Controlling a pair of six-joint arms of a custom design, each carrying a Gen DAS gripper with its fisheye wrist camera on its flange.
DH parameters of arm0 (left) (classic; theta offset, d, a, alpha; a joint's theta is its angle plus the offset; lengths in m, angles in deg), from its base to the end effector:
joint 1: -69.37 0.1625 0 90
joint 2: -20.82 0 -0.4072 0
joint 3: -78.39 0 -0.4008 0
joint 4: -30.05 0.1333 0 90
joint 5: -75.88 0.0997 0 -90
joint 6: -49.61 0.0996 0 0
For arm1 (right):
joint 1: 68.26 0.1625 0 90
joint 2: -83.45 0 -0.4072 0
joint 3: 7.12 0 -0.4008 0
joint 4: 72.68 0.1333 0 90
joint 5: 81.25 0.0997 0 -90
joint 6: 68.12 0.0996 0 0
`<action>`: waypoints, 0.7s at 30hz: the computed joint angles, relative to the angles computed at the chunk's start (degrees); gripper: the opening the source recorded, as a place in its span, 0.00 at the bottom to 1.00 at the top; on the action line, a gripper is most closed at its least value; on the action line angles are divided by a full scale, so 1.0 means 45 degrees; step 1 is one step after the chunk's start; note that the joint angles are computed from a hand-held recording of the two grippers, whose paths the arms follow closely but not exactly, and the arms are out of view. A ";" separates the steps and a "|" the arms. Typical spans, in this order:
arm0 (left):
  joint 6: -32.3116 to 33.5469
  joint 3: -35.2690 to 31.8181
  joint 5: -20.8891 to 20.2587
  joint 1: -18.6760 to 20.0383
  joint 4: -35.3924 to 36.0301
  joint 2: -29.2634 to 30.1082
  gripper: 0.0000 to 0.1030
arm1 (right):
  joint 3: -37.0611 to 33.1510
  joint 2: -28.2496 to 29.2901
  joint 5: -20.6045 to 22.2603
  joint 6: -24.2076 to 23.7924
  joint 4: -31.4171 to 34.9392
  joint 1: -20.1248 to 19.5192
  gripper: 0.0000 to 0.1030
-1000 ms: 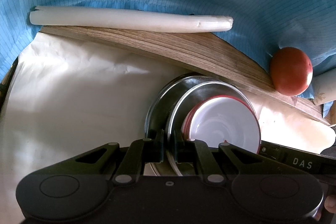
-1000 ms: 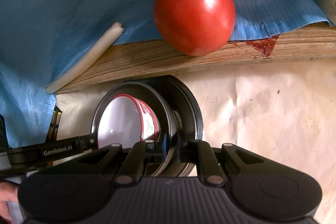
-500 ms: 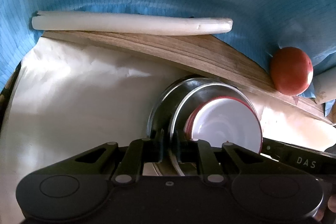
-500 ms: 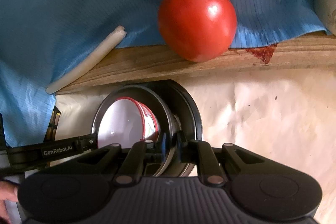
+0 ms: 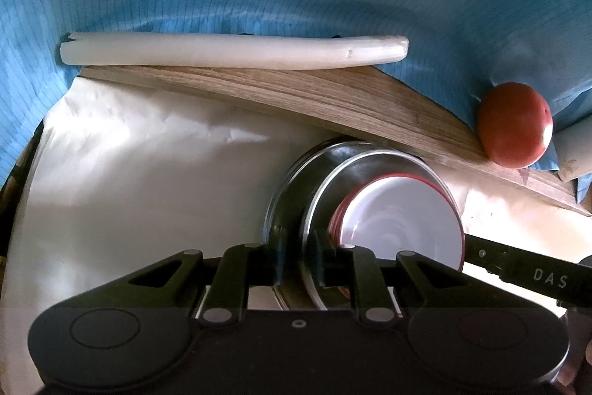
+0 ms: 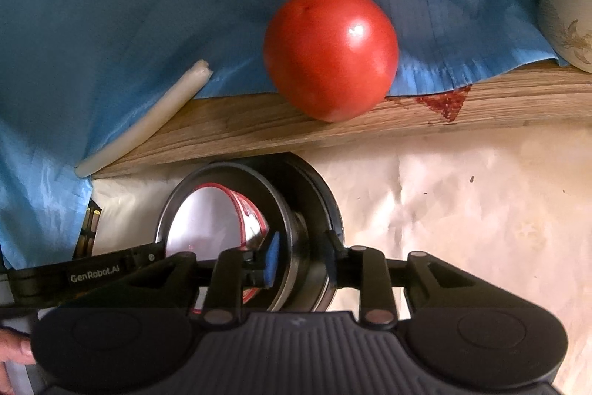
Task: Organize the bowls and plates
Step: 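Open the right tool while the left tool opens off the dark bowl rim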
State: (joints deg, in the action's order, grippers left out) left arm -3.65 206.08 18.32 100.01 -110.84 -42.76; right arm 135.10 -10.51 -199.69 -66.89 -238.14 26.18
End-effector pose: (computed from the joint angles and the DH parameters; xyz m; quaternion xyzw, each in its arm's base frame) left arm -0.2783 -0.3819 0.0620 0.0829 0.9508 -0.1696 0.2459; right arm 0.1141 -0.3597 0.2373 -0.0313 -0.9434 0.2395 0.2272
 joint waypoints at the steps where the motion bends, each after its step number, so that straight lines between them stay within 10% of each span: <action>1: 0.0019 -0.0007 0.0007 0.0007 0.0000 0.0010 0.19 | 0.0004 -0.0004 -0.0018 0.0010 -0.0005 0.0003 0.31; 21: -0.0124 0.0143 -0.0072 0.0064 -0.0138 -0.0115 0.20 | 0.0206 -0.0129 -0.0301 0.0187 -0.0379 0.0107 0.48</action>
State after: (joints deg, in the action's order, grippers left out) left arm -4.21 206.73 18.00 100.29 -111.46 -43.28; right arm 136.03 -11.09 -201.04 -66.05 -239.85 26.66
